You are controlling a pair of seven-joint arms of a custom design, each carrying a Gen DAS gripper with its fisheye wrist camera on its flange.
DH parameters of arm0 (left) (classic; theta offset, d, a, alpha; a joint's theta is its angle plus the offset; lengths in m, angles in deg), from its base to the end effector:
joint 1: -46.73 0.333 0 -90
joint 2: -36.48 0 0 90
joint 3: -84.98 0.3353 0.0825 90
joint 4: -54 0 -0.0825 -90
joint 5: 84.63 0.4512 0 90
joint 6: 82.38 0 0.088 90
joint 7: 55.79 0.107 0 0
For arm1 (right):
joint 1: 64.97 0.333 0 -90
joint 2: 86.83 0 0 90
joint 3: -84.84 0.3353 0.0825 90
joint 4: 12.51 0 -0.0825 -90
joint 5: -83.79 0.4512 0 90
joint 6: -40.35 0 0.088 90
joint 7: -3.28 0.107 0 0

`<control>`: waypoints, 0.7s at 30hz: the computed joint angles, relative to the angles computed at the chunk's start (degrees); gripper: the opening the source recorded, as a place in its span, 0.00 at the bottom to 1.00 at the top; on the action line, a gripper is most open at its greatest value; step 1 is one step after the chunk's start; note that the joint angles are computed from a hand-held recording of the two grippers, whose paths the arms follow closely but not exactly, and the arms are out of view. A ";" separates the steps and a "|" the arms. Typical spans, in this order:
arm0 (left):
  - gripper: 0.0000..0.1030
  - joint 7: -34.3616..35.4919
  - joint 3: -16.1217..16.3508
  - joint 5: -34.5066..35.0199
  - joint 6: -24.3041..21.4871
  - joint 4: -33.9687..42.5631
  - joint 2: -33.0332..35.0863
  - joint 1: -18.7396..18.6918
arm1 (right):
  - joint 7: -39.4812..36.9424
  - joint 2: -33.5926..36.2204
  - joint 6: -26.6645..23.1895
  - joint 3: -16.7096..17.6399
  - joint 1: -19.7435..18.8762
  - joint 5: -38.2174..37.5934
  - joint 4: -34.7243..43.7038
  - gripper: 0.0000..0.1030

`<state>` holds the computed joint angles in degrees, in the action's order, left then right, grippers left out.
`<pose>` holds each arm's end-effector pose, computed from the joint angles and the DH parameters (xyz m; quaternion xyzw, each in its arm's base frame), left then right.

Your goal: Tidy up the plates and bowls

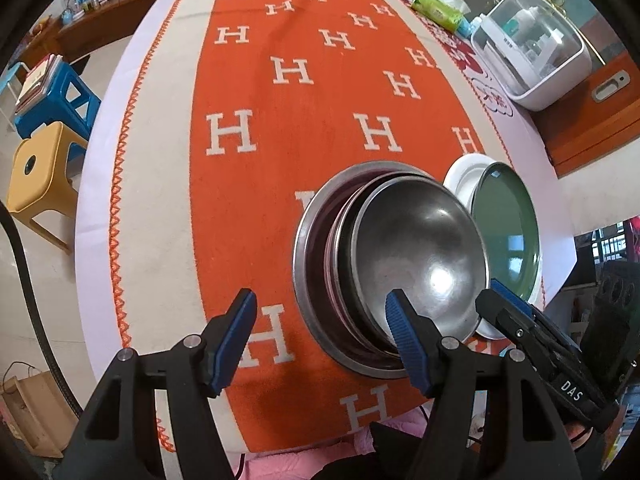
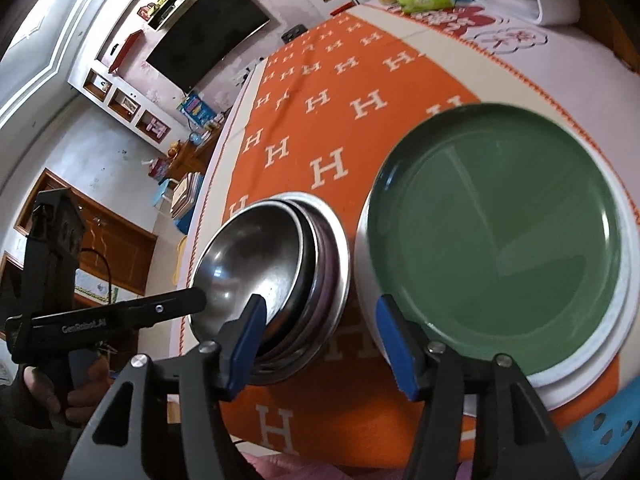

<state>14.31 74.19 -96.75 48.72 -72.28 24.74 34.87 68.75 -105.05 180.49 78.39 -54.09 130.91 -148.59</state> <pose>0.5255 -0.2284 0.4864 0.7210 -0.6745 0.1586 0.0063 0.5319 0.0400 0.4729 -0.6425 0.6718 0.0470 0.3656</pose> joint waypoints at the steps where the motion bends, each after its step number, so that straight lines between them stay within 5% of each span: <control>1: 0.64 0.24 0.11 -0.14 -0.36 0.22 0.35 0.00 | -0.06 0.22 -0.45 -0.08 0.10 0.16 0.18 0.56; 21: 0.60 6.50 0.67 -6.37 -5.20 4.68 6.62 1.30 | 2.00 5.71 -5.52 2.17 -0.94 -2.75 5.00 0.56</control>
